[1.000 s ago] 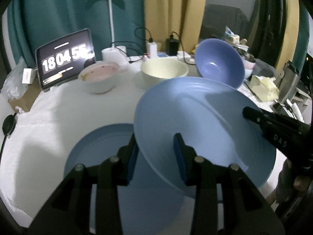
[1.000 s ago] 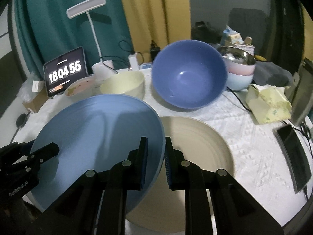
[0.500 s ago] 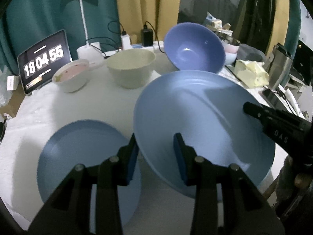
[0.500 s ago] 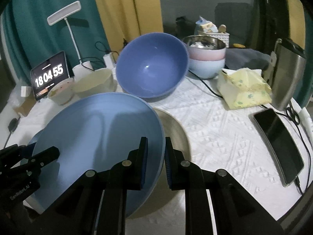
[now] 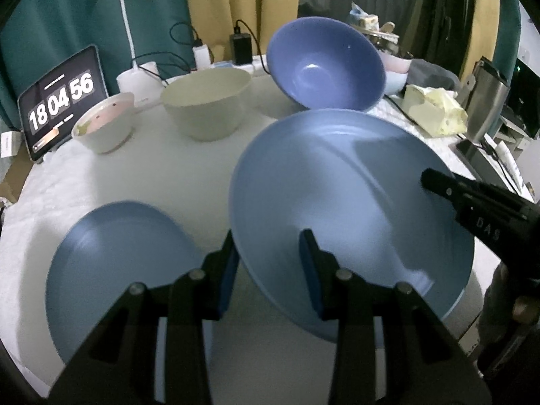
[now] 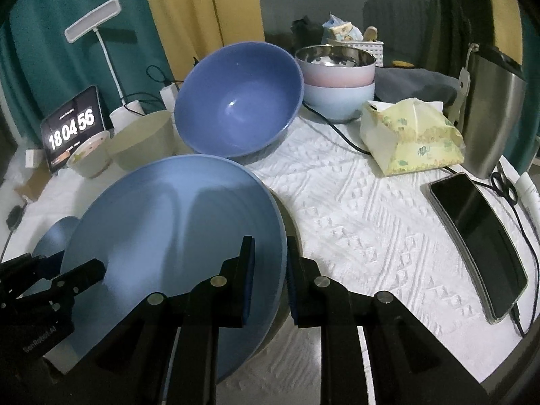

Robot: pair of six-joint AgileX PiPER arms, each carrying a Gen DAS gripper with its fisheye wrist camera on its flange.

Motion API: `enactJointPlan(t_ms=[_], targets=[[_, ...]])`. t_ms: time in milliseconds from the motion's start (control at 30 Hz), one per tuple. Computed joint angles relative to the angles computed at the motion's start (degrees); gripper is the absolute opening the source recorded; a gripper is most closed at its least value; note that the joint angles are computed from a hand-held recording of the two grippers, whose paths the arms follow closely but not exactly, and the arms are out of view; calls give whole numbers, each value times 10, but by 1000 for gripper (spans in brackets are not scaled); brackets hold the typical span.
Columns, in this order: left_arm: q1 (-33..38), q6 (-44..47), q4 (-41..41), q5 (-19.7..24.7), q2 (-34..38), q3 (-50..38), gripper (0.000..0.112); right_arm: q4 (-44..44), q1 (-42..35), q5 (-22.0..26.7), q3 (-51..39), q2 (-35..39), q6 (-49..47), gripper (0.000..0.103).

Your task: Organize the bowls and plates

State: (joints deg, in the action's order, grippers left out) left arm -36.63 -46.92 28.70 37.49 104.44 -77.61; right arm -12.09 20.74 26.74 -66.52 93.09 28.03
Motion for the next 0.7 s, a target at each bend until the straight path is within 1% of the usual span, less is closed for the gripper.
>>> enactJointPlan(t_ms=[133,267,300,333,400,700], targets=[[7,17,-19,4,15,-15,38,22,-8,-2,-4,7,-22,21],[14,36,-40,8,24,-25,39,16,-8,-2,-8,14,-18,27],[15,37,-41,5,23,-24,40,9,-8,-4,-8,14,-12,28],[15,33,-37,2,21,-22,45,4,-7,-5,-8,14,-9,29],[18,24,-29,-9,13,-14,47,-1,-7,-4,-11,15,-3,34],[33,14,-22,-32,-18,21,47,-53,12,20,-31,17,50,34]])
